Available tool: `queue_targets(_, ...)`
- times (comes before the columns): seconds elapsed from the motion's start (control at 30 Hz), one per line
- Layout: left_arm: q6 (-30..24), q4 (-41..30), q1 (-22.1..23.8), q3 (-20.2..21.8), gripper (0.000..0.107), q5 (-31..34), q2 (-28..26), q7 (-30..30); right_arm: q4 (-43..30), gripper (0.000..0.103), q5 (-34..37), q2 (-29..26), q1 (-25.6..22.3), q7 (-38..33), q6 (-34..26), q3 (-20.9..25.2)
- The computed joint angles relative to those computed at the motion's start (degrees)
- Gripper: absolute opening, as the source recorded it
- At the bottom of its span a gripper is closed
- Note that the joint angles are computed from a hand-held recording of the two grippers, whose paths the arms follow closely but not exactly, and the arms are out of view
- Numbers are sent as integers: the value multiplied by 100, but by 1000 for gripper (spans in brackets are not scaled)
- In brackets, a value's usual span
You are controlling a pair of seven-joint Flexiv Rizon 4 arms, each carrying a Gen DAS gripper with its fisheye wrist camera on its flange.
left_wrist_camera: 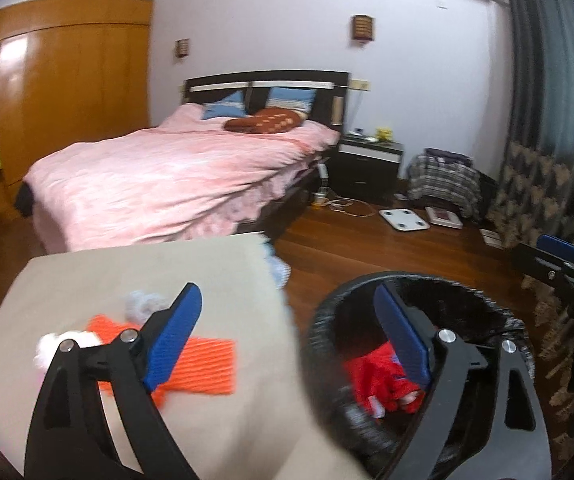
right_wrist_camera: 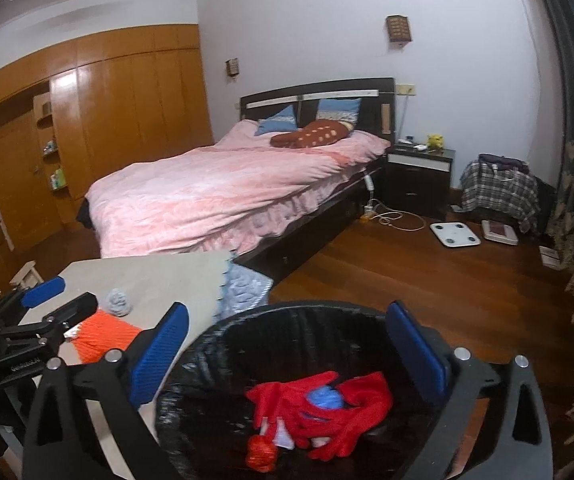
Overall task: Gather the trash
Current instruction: 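Open both tools over the black bin, dropping the gloves and sweater, then grasp the pink mesh bag with the left tool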
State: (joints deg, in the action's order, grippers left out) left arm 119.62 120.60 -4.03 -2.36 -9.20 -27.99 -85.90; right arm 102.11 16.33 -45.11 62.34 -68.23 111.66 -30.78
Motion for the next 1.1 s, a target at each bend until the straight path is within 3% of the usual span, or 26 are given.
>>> queue_targets(0.2,210,535,-62,513,86,-457,227,129,-492,97,-336,-216,-126,37,-98,424)
queue_targets(0.57,404,1086,271,902,86,-1064,276,486,-1536,97,-1103,-802,-333,218,-386,1019)
queue_targets(0.9,420,1188,825,899,82,-1058,-57,367,-2140,97,-1542,-1331,-361,560,-613,1078)
queue_targets(1.1,102,1120,1197,776,75,-900,-247,120,-2323,97,-1818,-1536,-302,676,-723,1019)
